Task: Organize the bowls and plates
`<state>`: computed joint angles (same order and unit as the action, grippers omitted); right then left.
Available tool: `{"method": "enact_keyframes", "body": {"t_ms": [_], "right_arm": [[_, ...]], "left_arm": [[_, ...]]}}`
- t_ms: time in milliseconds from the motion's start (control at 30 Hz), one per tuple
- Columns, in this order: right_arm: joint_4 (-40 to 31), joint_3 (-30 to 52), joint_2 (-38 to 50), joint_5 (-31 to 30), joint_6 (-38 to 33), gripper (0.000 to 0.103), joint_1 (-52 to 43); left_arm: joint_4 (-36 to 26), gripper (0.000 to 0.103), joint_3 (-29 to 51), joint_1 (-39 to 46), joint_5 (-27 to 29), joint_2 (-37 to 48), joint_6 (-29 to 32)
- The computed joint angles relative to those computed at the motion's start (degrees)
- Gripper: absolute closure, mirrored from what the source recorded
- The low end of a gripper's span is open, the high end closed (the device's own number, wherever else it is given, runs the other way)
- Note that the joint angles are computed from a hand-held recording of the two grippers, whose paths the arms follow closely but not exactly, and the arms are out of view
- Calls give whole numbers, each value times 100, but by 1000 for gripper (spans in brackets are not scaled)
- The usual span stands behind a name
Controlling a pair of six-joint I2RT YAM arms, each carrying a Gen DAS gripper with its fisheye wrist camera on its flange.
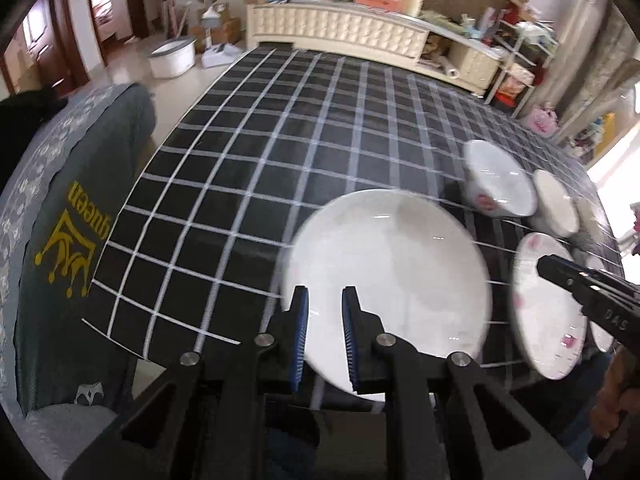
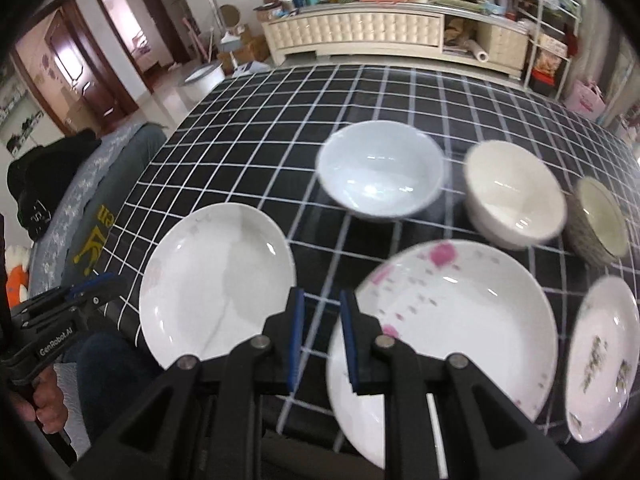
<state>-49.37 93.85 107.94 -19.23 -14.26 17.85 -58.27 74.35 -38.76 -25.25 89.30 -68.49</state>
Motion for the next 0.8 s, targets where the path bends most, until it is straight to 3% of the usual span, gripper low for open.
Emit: {"method": "enact_keyframes", "body": {"t_ms": [300,467,567,667,767,800], "right_arm": [[51,-501,-516,-275,-286,80,-1008],[35,-538,-508,-381,-485,80,-1460],[-22,-477,-410,-359,-592,80,-1683],[9,-463,-319,-182,-734,79,-1814],[10,-335,-141,-117,-767,68,-1891],[-15,-251,-63,-110,-776,60,-1925]], "left_arm": [[40,88,1699,-698,-124,1296,700],[43,87,2654,-839,83,2082,1073],[-29,77,3120,-854,211,2455,1185],[-149,75,3578,-845,296,2799,1245],[-171,67,3776,-852,340,2986,1266],[-171,67,3836,-841,362,3054,1277]]}}
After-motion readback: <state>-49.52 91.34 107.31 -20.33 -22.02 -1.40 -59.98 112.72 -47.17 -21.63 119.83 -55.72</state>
